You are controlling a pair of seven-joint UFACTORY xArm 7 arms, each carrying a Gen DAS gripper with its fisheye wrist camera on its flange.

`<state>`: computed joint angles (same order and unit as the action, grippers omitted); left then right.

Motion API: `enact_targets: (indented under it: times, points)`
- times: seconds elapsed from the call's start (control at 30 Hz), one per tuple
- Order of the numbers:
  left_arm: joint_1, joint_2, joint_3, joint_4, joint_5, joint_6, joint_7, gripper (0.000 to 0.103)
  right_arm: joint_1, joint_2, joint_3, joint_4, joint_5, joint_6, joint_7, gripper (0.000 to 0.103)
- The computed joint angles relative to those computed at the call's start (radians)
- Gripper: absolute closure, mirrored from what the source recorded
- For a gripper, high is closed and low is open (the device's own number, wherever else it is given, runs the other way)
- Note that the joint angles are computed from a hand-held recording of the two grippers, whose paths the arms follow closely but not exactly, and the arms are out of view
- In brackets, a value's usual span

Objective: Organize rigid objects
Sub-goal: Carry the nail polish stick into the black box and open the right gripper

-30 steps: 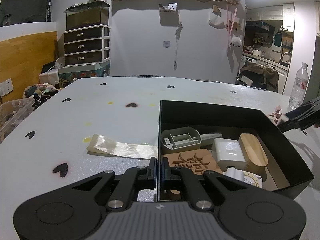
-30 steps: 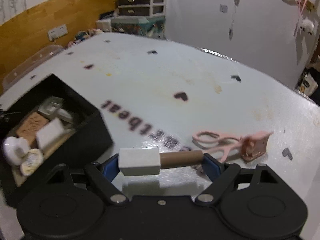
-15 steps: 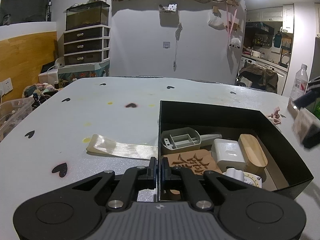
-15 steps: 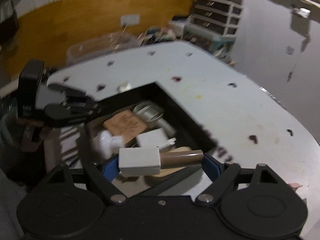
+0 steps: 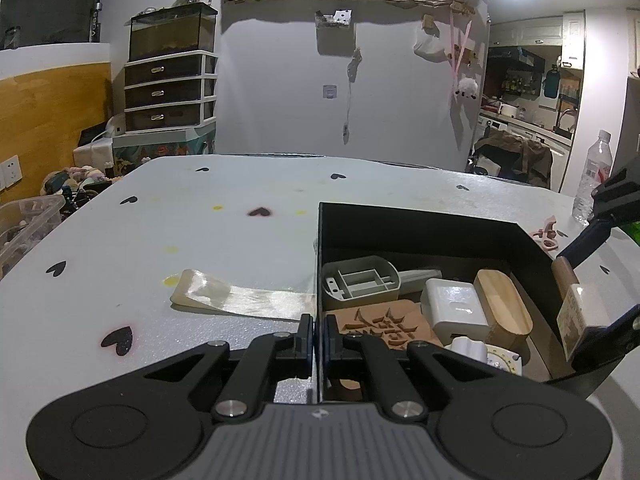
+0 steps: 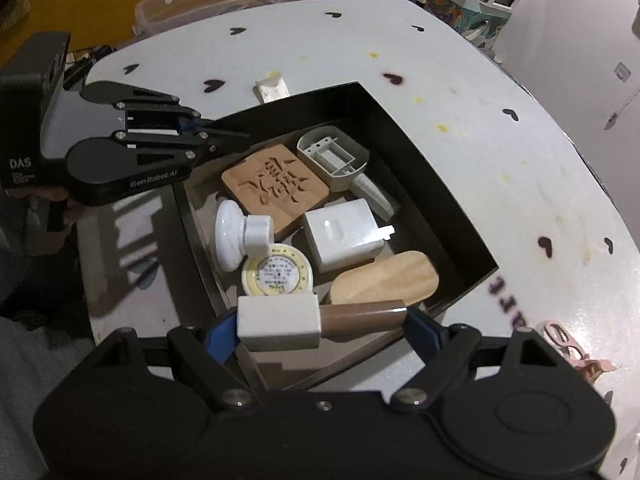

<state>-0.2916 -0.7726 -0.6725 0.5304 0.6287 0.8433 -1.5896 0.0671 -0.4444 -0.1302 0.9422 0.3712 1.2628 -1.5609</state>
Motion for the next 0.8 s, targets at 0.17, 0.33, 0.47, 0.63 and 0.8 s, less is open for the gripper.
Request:
enact_targets:
  times: [0.17, 0.33, 0.47, 0.63, 0.8]
  points:
    - [-0.006, -0.012, 0.005, -0.011, -0.001, -0.006, -0.002, 0.099, 0.001, -0.021, 0.013, -0.022, -0.032, -0.032, -0.007, 0.016]
    - [-0.005, -0.012, 0.004, -0.012, -0.003, -0.006, 0.0, 0.098, -0.006, -0.007, 0.019, -0.016, -0.061, -0.041, 0.044, 0.014]
    - [-0.003, -0.012, 0.003, -0.011, -0.003, -0.007, 0.0, 0.099, -0.004, -0.006, 0.011, -0.017, -0.061, -0.047, 0.038, 0.014]
    - [-0.004, -0.014, 0.003, -0.012, -0.004, -0.007, 0.001, 0.099, -0.002, -0.007, 0.008, -0.018, -0.058, -0.051, 0.029, 0.014]
    - [-0.004, -0.015, 0.003, -0.013, -0.006, -0.008, 0.001, 0.099, -0.001, -0.008, 0.005, -0.014, -0.052, -0.045, 0.024, 0.013]
